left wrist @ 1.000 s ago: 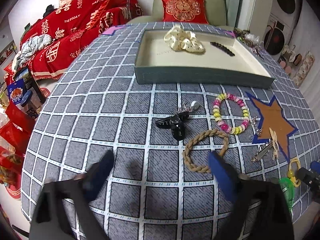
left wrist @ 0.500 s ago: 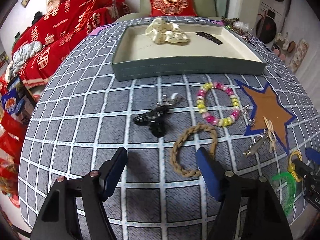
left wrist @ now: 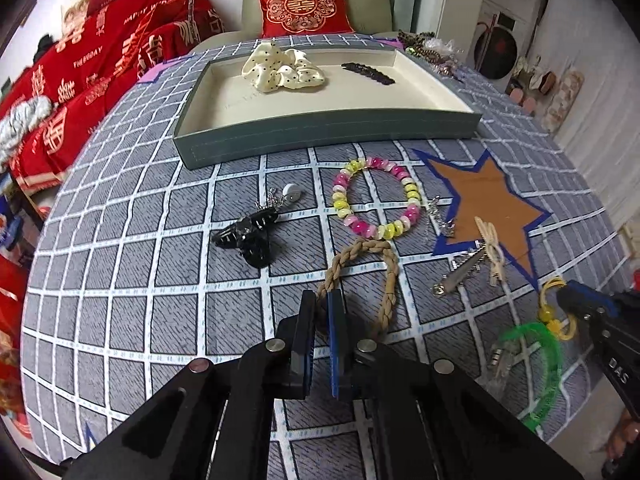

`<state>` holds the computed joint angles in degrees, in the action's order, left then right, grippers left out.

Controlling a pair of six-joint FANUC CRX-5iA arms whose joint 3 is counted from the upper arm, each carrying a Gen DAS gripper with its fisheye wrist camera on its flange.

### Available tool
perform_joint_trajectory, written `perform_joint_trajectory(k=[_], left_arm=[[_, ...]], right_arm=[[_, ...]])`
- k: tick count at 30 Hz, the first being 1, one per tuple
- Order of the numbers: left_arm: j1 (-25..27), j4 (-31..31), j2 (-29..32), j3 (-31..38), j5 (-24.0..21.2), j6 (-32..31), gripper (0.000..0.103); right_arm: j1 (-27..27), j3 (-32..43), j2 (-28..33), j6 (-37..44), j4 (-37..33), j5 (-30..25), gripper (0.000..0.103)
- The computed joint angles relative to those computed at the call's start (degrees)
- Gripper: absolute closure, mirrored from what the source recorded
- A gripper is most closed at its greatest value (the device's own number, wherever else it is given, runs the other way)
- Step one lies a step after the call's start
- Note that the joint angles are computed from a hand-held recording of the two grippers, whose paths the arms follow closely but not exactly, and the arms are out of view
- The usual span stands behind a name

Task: Organize jewelry
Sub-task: 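Grasp the braided rope bracelet with the left tool while the right tool grasps the yellow cord bracelet, then carry both bracelets into the tray beside the scrunchie and open both tools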

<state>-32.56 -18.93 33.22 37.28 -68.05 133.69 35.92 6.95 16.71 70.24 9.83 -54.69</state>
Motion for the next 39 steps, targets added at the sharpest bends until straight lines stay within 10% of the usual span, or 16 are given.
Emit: perform_joint_trajectory(k=[25, 39], left_arm=[[-0.11, -2.23, -9.12, -6.98, 6.84, 3.15, 0.089], [2.5, -3.77, -8.97, -2.13, 5.36, 0.34, 0.089]], right_arm=[[-3.71, 4.8, -2.34, 2.95, -9.05, 0.31, 0.097], [-5.46, 24.68, 6.78, 10.5, -16.82, -6.49, 0.097]])
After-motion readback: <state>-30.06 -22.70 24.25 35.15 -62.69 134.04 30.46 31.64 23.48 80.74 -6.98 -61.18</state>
